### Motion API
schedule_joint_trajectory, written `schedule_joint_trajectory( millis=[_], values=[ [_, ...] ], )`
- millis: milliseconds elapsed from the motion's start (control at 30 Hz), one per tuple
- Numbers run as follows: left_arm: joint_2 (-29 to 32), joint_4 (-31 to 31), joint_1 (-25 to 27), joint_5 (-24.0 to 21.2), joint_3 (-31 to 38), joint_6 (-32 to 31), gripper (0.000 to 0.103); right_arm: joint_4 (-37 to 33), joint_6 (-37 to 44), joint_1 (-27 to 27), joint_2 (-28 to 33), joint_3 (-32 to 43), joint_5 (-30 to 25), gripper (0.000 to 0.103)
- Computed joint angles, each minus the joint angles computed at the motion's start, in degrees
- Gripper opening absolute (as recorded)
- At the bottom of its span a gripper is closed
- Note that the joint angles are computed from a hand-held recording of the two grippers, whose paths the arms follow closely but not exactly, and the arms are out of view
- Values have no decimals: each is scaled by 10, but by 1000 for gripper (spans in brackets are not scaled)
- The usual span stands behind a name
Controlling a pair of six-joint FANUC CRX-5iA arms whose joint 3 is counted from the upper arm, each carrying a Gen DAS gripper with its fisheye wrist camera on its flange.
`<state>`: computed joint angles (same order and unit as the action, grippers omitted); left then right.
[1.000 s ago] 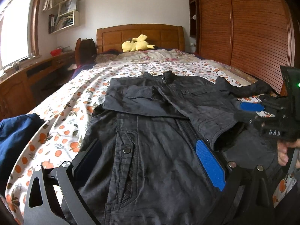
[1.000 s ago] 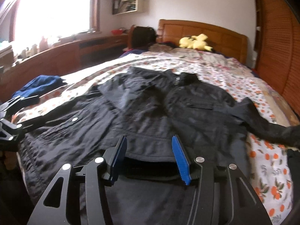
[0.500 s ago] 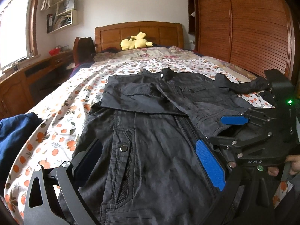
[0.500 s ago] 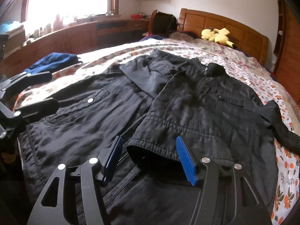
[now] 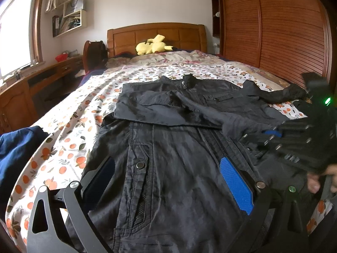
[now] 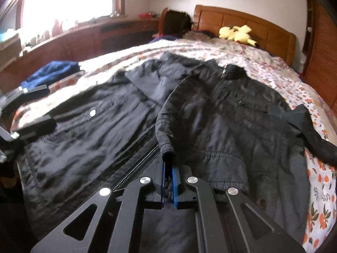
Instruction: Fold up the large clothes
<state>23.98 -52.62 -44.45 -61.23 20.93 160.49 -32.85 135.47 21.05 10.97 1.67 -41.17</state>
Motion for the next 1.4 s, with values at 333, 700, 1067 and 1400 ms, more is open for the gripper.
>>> schedule_joint_trajectory(
  millis=[333, 700, 1067, 1400],
  values=[
    [-2, -2, 1, 1, -5, 0, 101, -155, 82, -93, -48, 26, -80, 4],
    [4, -4, 0, 0, 3, -6, 101, -71, 12, -76, -46, 2, -3, 4],
    [-4, -20, -17, 9, 12, -10, 101, -22, -53, -95, -30, 4, 52, 19],
    [18, -26, -34, -2, 68, -65, 101, -7, -37, -79, -3, 11, 31, 19]
  ],
)
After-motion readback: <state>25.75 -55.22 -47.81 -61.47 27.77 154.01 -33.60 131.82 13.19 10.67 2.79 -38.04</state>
